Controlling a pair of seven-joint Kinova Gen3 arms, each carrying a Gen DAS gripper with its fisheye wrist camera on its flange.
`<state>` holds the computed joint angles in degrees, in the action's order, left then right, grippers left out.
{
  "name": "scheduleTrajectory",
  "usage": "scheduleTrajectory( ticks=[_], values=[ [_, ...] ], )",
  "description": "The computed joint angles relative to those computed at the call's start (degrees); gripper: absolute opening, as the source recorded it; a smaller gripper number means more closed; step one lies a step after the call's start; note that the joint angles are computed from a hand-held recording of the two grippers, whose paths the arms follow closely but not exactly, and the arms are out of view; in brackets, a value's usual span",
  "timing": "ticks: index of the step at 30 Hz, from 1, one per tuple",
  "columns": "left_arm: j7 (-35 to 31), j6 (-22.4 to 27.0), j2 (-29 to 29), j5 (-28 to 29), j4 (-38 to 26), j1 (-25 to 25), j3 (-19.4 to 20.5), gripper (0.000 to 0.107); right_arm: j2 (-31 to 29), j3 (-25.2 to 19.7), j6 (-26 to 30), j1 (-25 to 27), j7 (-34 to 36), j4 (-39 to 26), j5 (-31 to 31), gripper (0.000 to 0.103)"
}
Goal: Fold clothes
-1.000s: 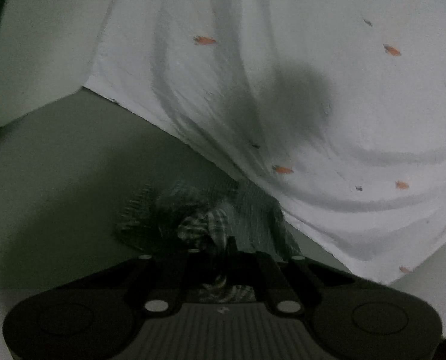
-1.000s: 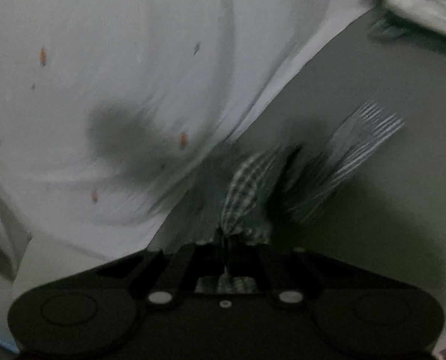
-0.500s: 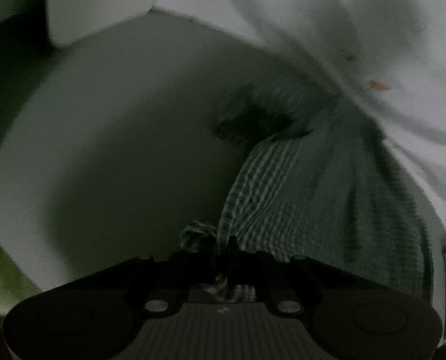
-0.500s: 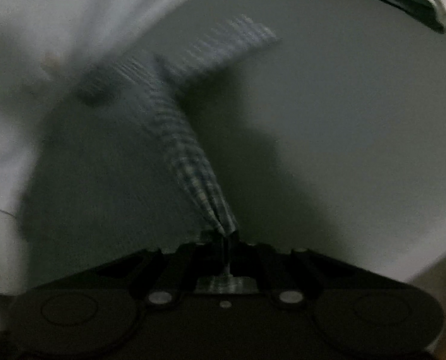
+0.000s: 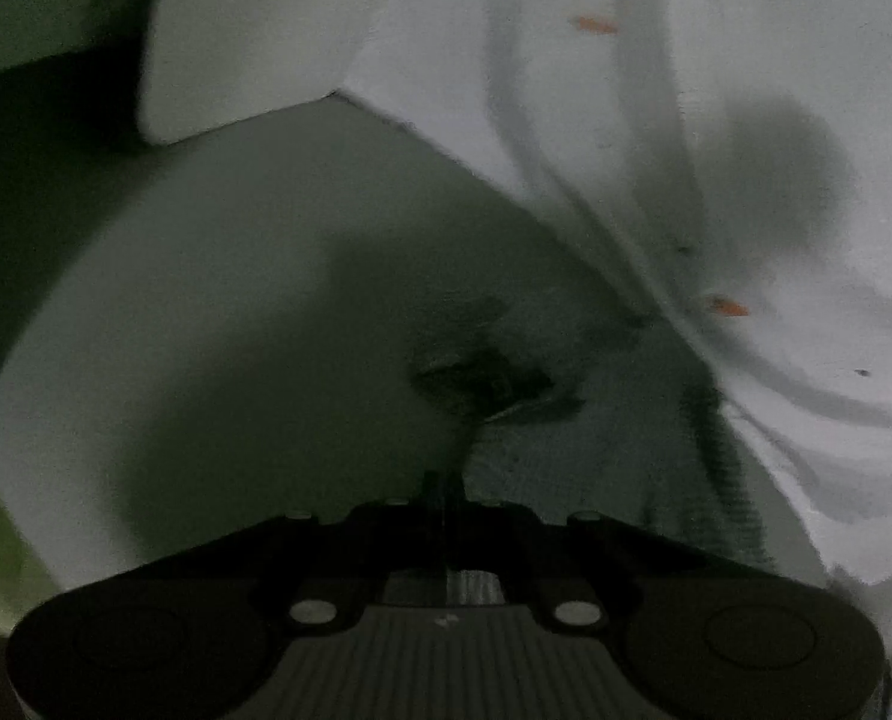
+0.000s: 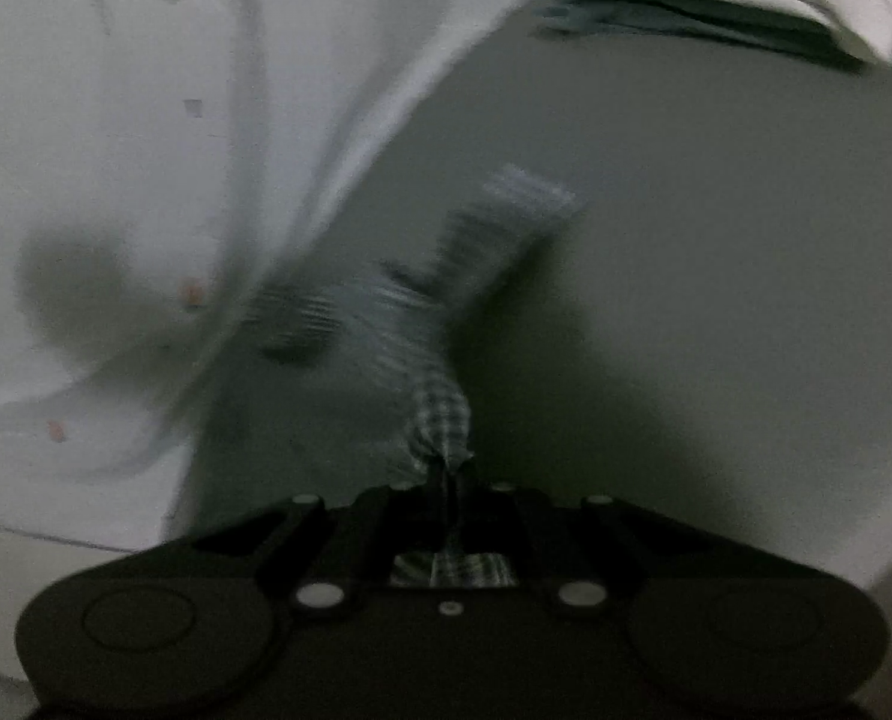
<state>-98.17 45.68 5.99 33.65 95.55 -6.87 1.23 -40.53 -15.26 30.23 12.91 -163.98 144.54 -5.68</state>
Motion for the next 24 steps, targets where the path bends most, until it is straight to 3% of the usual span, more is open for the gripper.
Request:
scheduleTrajectory(
  ticks=[2, 5, 7, 9, 10, 14, 17, 18, 19, 20, 21, 24],
  values=[
    [1.1, 1.3, 0.8, -1.0, 0.7, -2.4, 1.7, 0.0, 1.9, -0.5, 2.4, -0.6, -0.6, 0.6, -1.0, 0.004],
    [-2.8, 3.2, 1.3, -0.2, 2.3, -2.3, 1.4, 0.001, 8.1, -6.8, 8.0, 1.8, -3.3, -2.5, 2.3, 0.015],
    [-3.6, 3.7, 1.7, -1.6, 2.5, 0.1, 0.4, 0.021, 10.6, -10.6, 10.7, 2.5, -5.8, -4.4, 5.2, 0.028],
    [-4.6, 3.9, 1.9, -2.4, 2.9, 0.8, 1.2, 0.041, 11.5, -12.1, 11.4, 1.8, -7.3, -5.1, 7.7, 0.054],
    [-5.5, 4.2, 2.3, -2.6, 3.0, 1.1, 1.5, 0.046, 11.7, -12.5, 11.6, 1.2, -7.8, -5.4, 8.8, 0.054],
    [-6.6, 5.4, 5.7, -5.6, 1.9, 3.2, 2.6, 0.046, 17.4, -16.1, 15.2, 0.0, -10.7, -6.9, 13.8, 0.056],
    [-4.8, 4.4, 7.6, -6.9, 1.7, 4.4, 2.9, 0.042, 21.9, -15.4, 15.2, -1.0, -11.6, -6.6, 15.1, 0.058],
    [-3.3, 3.0, 7.6, -7.3, 2.4, 5.2, 2.4, 0.026, 21.9, -14.7, 14.2, -2.0, -12.9, -5.9, 15.9, 0.059],
    [-2.7, 1.5, 7.3, -7.1, 3.2, 4.8, 2.8, 0.007, 20.8, -14.1, 13.9, -2.8, -13.3, -5.3, 16.0, 0.057],
    [-1.5, 0.9, 7.2, -7.5, 3.5, 5.0, 2.7, 0.005, 19.8, -13.4, 13.7, -3.8, -13.4, -4.8, 16.1, 0.039],
    [-0.2, 0.5, 7.1, -7.9, 3.7, 5.3, 2.3, 0.002, 18.9, -12.3, 13.6, -5.2, -13.0, -4.4, 15.9, 0.005],
    [3.0, 0.8, 6.0, -10.8, 4.1, 5.3, 1.8, 0.0, 15.3, -9.4, 12.7, -7.7, -14.8, -2.6, 15.0, 0.003]
  ],
)
